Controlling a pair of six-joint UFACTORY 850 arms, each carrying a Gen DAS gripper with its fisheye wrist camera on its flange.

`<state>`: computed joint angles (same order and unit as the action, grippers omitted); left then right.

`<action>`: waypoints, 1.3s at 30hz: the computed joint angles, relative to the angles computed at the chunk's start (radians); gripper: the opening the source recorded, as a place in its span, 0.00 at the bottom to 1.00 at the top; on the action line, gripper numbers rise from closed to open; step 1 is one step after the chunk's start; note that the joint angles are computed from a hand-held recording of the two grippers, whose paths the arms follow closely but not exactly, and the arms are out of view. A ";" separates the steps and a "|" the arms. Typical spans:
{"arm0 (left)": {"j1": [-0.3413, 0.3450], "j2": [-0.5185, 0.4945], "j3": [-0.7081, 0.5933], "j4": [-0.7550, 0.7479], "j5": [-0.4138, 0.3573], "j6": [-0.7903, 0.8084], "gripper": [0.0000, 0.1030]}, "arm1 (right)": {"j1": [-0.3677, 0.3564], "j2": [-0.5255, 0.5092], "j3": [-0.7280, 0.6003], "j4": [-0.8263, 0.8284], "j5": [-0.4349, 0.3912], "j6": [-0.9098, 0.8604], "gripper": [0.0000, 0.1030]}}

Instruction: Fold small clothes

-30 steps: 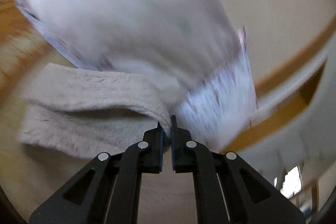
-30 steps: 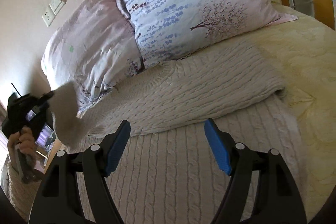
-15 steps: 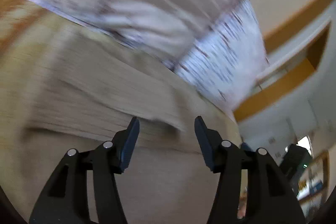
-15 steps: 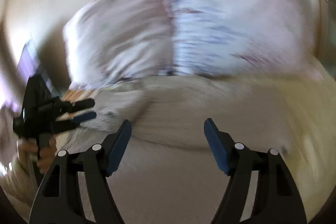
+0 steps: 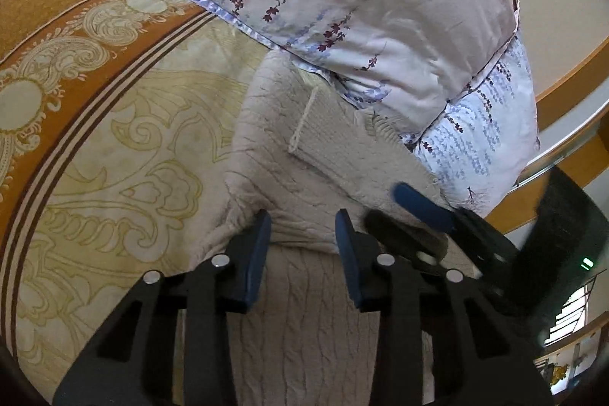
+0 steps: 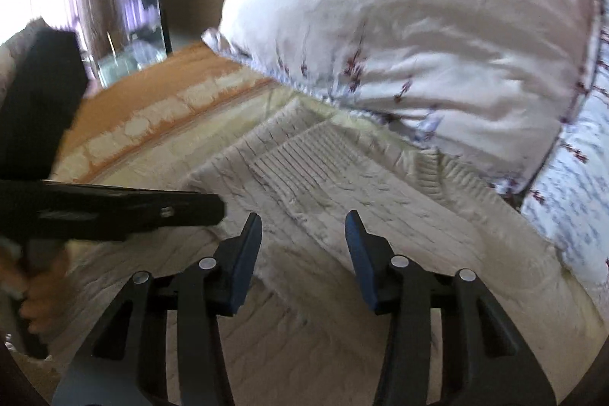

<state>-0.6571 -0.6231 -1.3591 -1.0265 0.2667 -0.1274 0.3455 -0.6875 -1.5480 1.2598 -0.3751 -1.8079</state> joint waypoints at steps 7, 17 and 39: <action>0.004 0.006 0.024 0.172 0.023 -0.189 0.35 | -0.026 -0.021 -0.026 0.052 -0.011 0.078 0.06; 0.005 0.008 0.026 0.203 0.023 -0.222 0.41 | -0.269 0.129 0.191 0.597 -0.181 -0.034 0.06; -0.001 -0.002 -0.008 0.223 -0.002 -0.191 0.69 | -0.425 0.005 0.084 0.219 -0.195 0.609 0.18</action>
<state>-0.6582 -0.6254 -1.3669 -0.8037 0.2645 -0.3187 -0.0791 -0.6823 -1.4639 1.4787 -0.5705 -1.1993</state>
